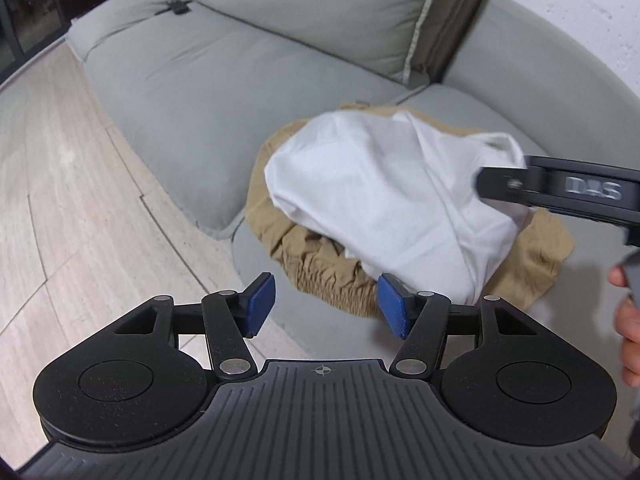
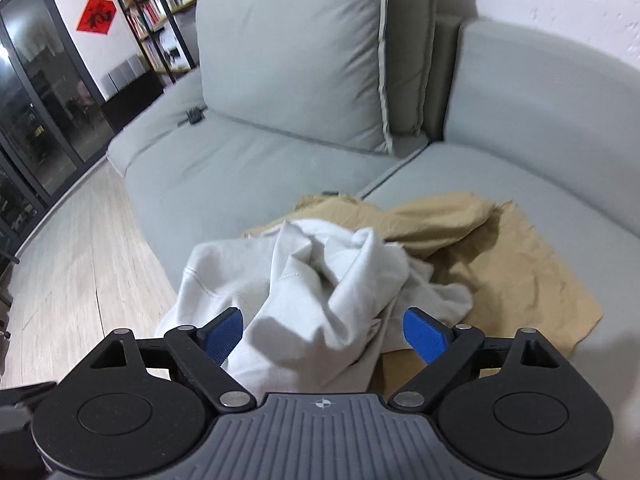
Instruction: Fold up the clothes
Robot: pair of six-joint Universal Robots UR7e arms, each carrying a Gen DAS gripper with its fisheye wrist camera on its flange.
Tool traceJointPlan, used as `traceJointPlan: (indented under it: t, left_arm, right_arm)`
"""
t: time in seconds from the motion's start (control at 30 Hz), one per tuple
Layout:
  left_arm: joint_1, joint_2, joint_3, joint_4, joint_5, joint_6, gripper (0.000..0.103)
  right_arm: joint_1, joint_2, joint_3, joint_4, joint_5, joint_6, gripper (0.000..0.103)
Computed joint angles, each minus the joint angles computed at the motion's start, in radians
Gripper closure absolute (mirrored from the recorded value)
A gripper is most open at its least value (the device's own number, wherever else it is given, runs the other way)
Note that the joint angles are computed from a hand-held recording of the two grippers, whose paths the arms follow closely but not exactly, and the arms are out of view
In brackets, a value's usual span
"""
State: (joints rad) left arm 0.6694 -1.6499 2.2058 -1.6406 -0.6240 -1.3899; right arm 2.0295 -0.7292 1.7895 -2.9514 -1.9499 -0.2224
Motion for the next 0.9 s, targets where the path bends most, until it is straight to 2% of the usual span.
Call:
traceJointPlan:
  t: [0.03,0.07,0.1,0.27,0.43,0.6,0.7,0.8,0.9]
  left_arm:
    - [0.0,0.002,0.0,0.001,-0.004,0.0,0.04]
    - [-0.001,0.006,-0.001,-0.002,-0.005,0.004,0.04]
    - [-0.002,0.013,-0.001,-0.01,-0.006,0.011,0.04]
    - [-0.033,0.036,0.006,-0.04,0.0,0.037,0.04]
    - [-0.094,0.087,0.03,-0.129,-0.041,0.092,0.04]
    - [-0.186,0.207,0.065,-0.327,-0.134,0.259,0.041]
    - [-0.227,0.299,0.068,-0.444,-0.198,0.355,0.041]
    - [-0.255,0.381,0.053,-0.485,-0.24,0.407,0.04]
    - [-0.278,0.451,0.036,-0.495,-0.255,0.419,0.041]
  right_arm:
    - [0.001,0.002,-0.002,0.019,-0.004,-0.001,0.081]
    - [0.003,0.003,-0.005,0.048,-0.015,0.009,0.092]
    - [0.005,0.003,-0.007,0.064,-0.023,0.017,0.092]
    - [0.019,-0.066,0.081,-0.088,-0.071,-0.01,0.096]
    - [0.001,-0.202,0.201,-0.237,-0.192,-0.004,0.096]
    - [-0.073,-0.425,0.404,-0.302,-0.39,0.031,0.096]
    - [-0.135,-0.518,0.511,-0.322,-0.495,0.039,0.095]
    - [-0.191,-0.576,0.594,-0.365,-0.532,0.038,0.095]
    - [-0.244,-0.628,0.662,-0.4,-0.537,0.023,0.086]
